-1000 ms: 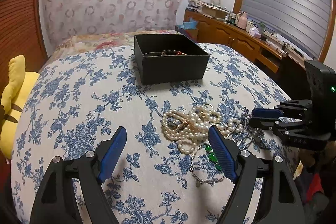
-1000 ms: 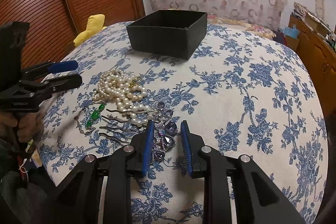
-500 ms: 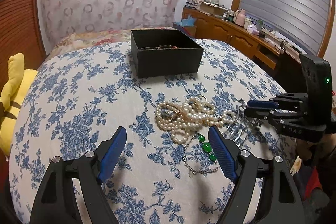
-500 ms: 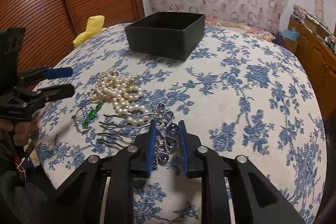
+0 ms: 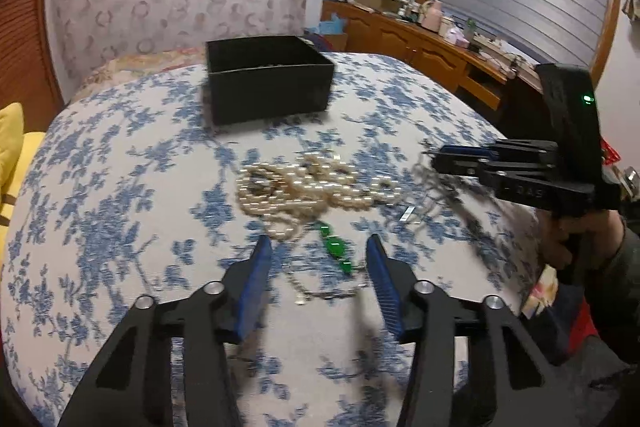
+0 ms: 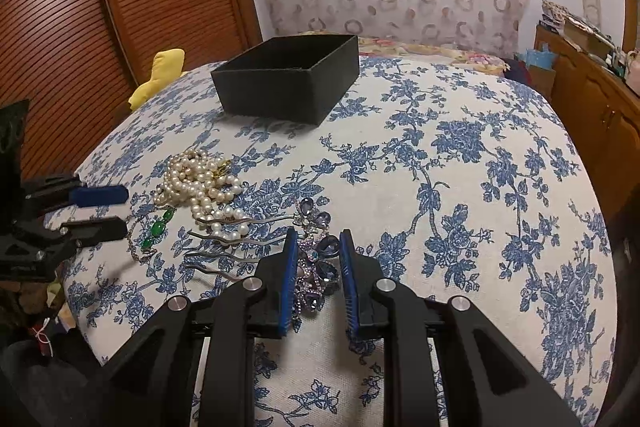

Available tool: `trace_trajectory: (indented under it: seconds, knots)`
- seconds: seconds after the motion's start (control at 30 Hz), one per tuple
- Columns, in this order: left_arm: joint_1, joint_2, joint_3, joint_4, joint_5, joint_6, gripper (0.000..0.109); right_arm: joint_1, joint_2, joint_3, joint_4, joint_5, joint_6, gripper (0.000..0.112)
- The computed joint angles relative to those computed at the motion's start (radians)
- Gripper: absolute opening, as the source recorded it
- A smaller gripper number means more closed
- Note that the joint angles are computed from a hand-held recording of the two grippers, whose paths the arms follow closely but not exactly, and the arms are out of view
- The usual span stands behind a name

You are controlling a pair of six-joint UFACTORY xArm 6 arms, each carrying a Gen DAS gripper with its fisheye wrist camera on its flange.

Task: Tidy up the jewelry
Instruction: 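Grasp the green-bead chain with the left tool while the right tool holds the brooch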

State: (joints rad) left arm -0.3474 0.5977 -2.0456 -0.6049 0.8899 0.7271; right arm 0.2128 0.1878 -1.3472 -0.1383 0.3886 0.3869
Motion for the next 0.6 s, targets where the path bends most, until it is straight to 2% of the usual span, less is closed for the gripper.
trace_trajectory:
  seconds: [0.13, 0.33, 0.5, 0.6]
  knots:
    - [-0.021, 0.018, -0.03, 0.038, 0.022, -0.01, 0.032, 0.0, 0.002, 0.002, -0.005, -0.007, 0.006, 0.023]
    - [-0.049, 0.069, -0.093, 0.155, 0.034, -0.09, 0.024, 0.002, 0.003, 0.003, -0.016, -0.014, 0.017, 0.023]
    - [-0.063, 0.075, -0.093, 0.209, -0.003, -0.122, 0.023, 0.003, 0.002, 0.007, -0.028, -0.025, 0.025, 0.023]
    - [-0.074, 0.061, -0.062, 0.232, -0.041, -0.111, 0.012, 0.002, 0.0, 0.01, -0.032, -0.025, 0.027, 0.023]
